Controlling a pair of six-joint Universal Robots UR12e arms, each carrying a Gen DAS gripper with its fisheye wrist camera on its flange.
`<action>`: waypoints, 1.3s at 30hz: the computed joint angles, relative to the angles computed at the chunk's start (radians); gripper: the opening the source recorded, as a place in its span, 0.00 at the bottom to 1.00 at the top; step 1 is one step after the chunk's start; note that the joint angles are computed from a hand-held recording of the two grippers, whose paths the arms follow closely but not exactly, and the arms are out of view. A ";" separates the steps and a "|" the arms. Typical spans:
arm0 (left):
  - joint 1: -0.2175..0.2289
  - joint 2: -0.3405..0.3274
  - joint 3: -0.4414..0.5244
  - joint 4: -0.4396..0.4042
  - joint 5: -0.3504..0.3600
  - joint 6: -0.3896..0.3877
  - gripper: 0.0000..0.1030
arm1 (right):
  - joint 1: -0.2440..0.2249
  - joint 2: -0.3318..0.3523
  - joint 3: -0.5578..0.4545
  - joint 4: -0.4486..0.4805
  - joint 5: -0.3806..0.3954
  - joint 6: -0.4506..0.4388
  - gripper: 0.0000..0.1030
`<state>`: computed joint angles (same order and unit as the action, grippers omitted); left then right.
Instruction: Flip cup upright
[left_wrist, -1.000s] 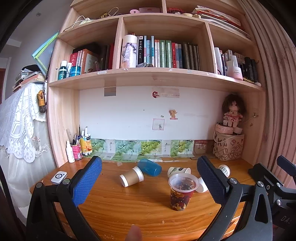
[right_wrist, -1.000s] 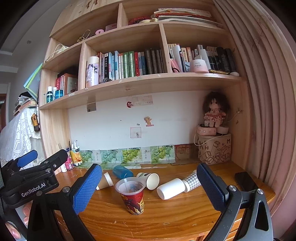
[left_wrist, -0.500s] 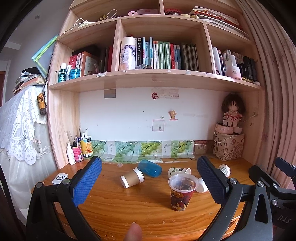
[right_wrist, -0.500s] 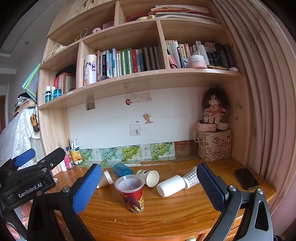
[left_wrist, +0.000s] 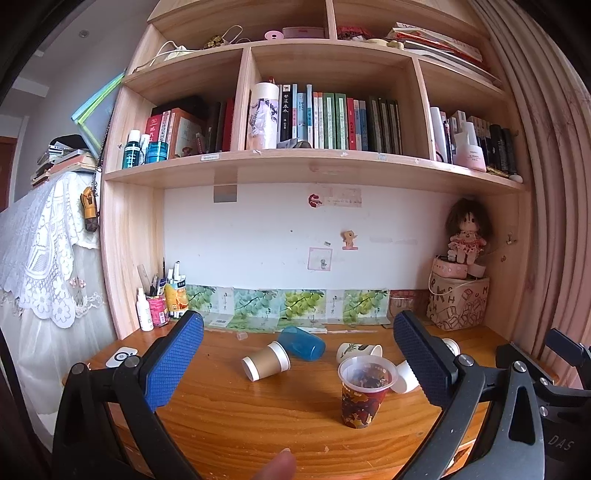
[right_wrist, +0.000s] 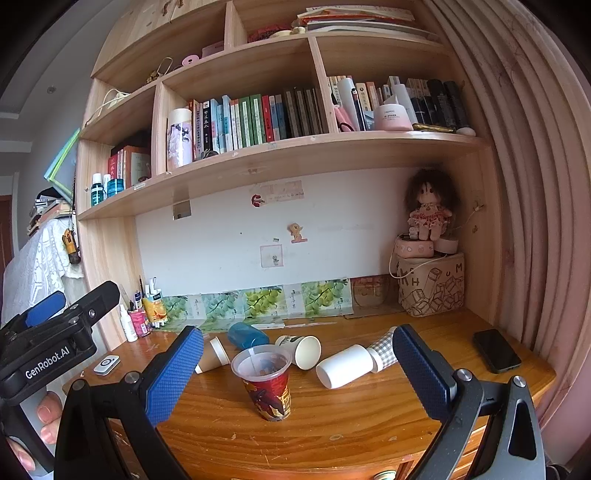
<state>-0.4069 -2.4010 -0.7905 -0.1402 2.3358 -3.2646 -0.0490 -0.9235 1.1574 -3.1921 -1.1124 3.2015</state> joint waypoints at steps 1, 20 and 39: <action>0.000 0.000 0.001 -0.001 0.001 -0.001 1.00 | 0.000 -0.001 0.001 0.000 0.001 0.002 1.00; -0.002 0.000 0.000 -0.008 -0.006 0.004 1.00 | -0.002 -0.005 0.002 0.023 0.011 -0.005 1.00; 0.004 0.011 -0.016 -0.016 -0.019 -0.003 1.00 | 0.001 -0.006 0.004 0.040 0.014 -0.007 1.00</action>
<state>-0.4028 -2.3904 -0.8061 -0.1564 2.3170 -3.2678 -0.0483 -0.9294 1.1615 -3.1521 -1.0980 3.1941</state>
